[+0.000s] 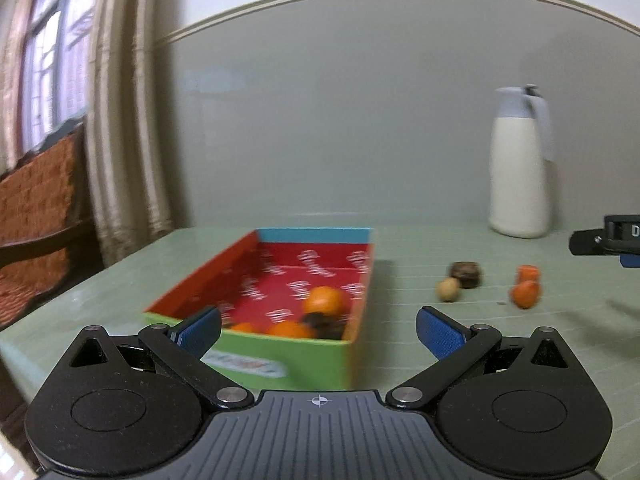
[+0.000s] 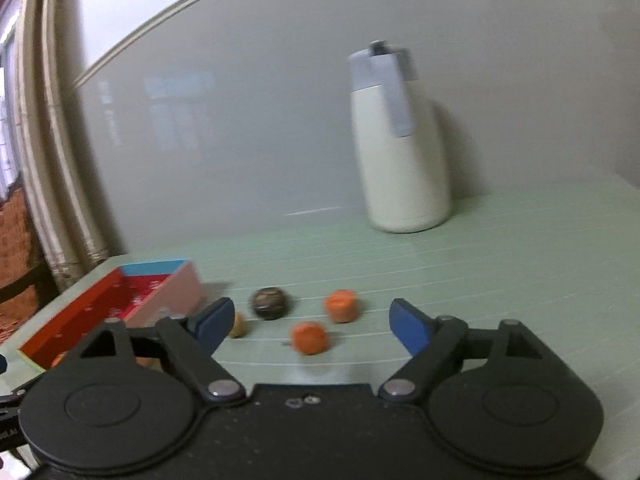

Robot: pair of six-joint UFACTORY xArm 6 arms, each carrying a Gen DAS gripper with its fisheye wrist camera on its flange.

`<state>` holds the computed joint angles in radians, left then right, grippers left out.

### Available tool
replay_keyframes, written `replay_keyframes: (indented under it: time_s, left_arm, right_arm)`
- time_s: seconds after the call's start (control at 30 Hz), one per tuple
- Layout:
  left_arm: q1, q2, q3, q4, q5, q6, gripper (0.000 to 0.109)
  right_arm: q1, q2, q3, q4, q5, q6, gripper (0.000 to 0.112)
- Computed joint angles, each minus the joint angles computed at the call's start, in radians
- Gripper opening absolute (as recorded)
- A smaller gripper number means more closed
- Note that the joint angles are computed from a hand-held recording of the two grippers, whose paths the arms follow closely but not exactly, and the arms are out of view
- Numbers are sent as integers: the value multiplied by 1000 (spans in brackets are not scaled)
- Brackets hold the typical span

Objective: Organize fruits
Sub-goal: 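Move the left tool toward the tan round fruit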

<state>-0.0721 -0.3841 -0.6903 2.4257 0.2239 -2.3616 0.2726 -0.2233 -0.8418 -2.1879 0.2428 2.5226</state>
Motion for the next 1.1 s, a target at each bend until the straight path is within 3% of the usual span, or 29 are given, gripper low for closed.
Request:
replay_keyframes:
  time_s: [0.43, 0.73, 1.1]
  left_arm:
    - [-102, 251, -234, -239, -74, 337, 102]
    - [-112, 385, -370, -229, -91, 341, 102]
    - [-124, 500, -463, -319, -108, 445, 101]
  right_arm:
    - [-94, -126, 128, -54, 16, 52, 95]
    - [-149, -173, 178, -40, 33, 59, 95]
    - [-143, -186, 236, 225, 157, -218, 95]
